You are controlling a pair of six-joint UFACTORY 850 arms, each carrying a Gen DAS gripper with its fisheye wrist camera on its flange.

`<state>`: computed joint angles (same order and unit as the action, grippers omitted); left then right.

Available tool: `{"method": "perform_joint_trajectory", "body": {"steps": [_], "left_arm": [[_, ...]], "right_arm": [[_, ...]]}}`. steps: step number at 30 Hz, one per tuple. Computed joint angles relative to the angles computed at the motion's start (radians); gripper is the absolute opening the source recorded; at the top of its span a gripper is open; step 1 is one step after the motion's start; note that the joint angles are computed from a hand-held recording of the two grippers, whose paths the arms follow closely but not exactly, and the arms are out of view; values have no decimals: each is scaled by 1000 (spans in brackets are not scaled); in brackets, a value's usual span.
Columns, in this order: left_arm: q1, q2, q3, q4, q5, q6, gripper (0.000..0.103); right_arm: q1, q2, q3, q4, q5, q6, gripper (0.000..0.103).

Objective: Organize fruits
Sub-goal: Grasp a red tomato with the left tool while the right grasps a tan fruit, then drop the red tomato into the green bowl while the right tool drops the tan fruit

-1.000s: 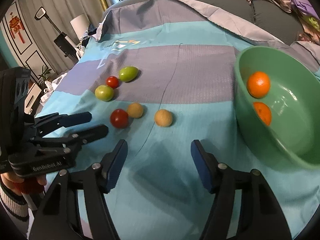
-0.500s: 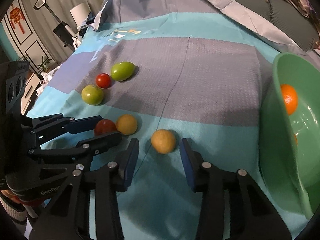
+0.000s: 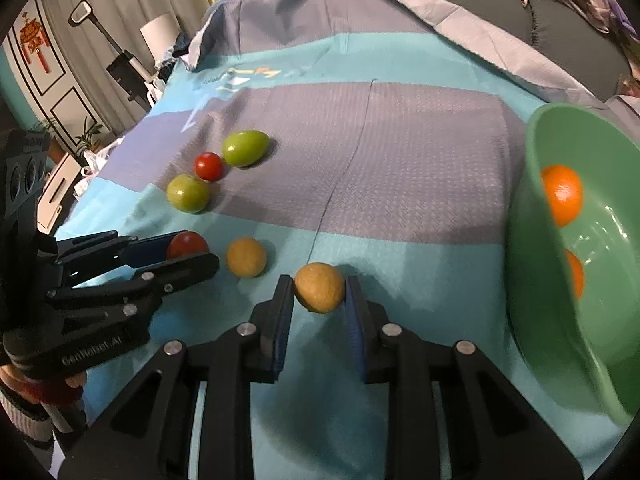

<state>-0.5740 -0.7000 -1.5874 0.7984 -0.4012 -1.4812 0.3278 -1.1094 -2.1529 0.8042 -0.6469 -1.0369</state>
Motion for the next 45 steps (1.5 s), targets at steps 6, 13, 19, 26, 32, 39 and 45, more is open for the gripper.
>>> {"method": "perform_joint_trajectory", "body": {"steps": [6,13,19,26,32,39,45], "left_arm": [[-26,52,54,82,-33,-110,32],[-56,96,96,125,-63,-188,32],[-83,125,121,164,-90,-238,32],[-114,139,117,208,-142,-254,32],[-135,140,99,233,-174,-250,32],[-150,129,62,245,-204,-225,32],[-159,102,10,244,-216,-186,32]], "right_arm": [[-11,107,169,126,39,-135,26],[-24,202,325,257,69,-276,26],[-37,271,420,343,88,-375,27],[-48,328,495,438,86,-483,27],[-59,363,541,508,77,-562,27],[-75,396,587,585,61,-641,27],[-92,407,600,630,51,-672,27]]}}
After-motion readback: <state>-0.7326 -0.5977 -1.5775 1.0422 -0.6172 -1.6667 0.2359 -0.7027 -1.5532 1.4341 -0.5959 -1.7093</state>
